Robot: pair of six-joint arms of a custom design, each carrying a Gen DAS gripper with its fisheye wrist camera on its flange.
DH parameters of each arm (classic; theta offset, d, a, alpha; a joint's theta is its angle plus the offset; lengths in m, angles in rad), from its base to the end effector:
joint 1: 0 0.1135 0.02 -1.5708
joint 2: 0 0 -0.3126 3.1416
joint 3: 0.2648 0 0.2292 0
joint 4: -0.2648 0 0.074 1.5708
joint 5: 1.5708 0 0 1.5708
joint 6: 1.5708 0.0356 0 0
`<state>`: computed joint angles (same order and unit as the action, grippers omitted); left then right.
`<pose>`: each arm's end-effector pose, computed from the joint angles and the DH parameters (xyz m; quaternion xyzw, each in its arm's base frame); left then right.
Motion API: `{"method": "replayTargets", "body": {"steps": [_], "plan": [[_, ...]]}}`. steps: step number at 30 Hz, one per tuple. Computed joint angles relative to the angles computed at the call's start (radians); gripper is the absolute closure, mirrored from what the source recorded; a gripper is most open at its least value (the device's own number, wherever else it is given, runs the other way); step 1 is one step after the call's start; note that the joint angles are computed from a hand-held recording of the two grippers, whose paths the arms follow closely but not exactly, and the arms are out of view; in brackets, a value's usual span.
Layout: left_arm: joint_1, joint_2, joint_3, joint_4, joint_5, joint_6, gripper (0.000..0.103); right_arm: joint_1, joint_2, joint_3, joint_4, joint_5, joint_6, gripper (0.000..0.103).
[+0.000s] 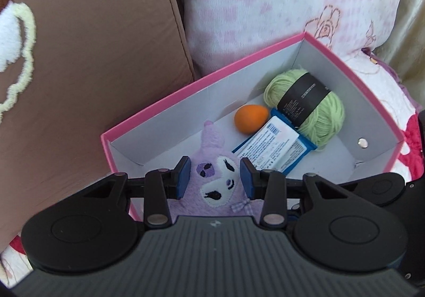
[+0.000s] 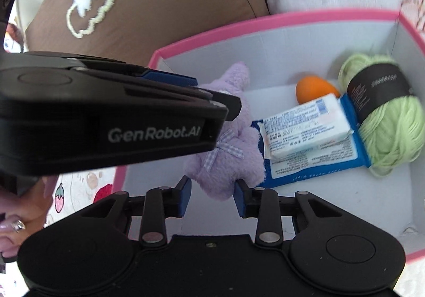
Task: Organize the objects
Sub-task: 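Lower the purple plush into the pink box and open the left tool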
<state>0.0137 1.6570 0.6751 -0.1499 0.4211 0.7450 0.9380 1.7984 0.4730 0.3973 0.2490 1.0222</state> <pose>0.2651 -0.0109 0.1779 0.3838 0.8751 -0.1106 0.2733 0.1653 0.2105 0.1312 0.0788 0.9390 0.1947 0.2724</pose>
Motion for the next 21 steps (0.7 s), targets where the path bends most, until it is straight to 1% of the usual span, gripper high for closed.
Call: {"method": "replayTargets", "body": {"steps": [4,6,10,14,18,19,21], "plan": [[-0.009,0.049,0.021,0.018,0.007,-0.013,0.065,-0.039,0.044,-0.013,0.069,-0.052,0.020,0.064],[-0.005,0.066,0.032,0.017,0.021,-0.017,0.065,-0.051,0.059,-0.010,0.082,-0.068,0.027,0.064],[-0.010,0.082,0.031,0.037,0.008,-0.010,0.065,-0.060,0.087,0.005,0.093,-0.083,0.031,0.064],[-0.012,0.098,0.018,0.078,0.000,-0.018,0.065,-0.067,0.122,-0.001,0.143,-0.095,0.054,0.064],[-0.015,0.095,-0.018,0.153,-0.007,-0.034,0.065,-0.053,0.125,0.014,0.124,-0.076,0.057,0.062],[-0.018,0.092,-0.023,0.161,-0.013,-0.033,0.063,-0.046,0.118,0.022,0.103,-0.063,0.055,0.062],[-0.008,0.088,-0.031,0.173,-0.005,-0.030,0.062,-0.036,0.101,0.029,0.069,-0.047,0.048,0.062]]}}
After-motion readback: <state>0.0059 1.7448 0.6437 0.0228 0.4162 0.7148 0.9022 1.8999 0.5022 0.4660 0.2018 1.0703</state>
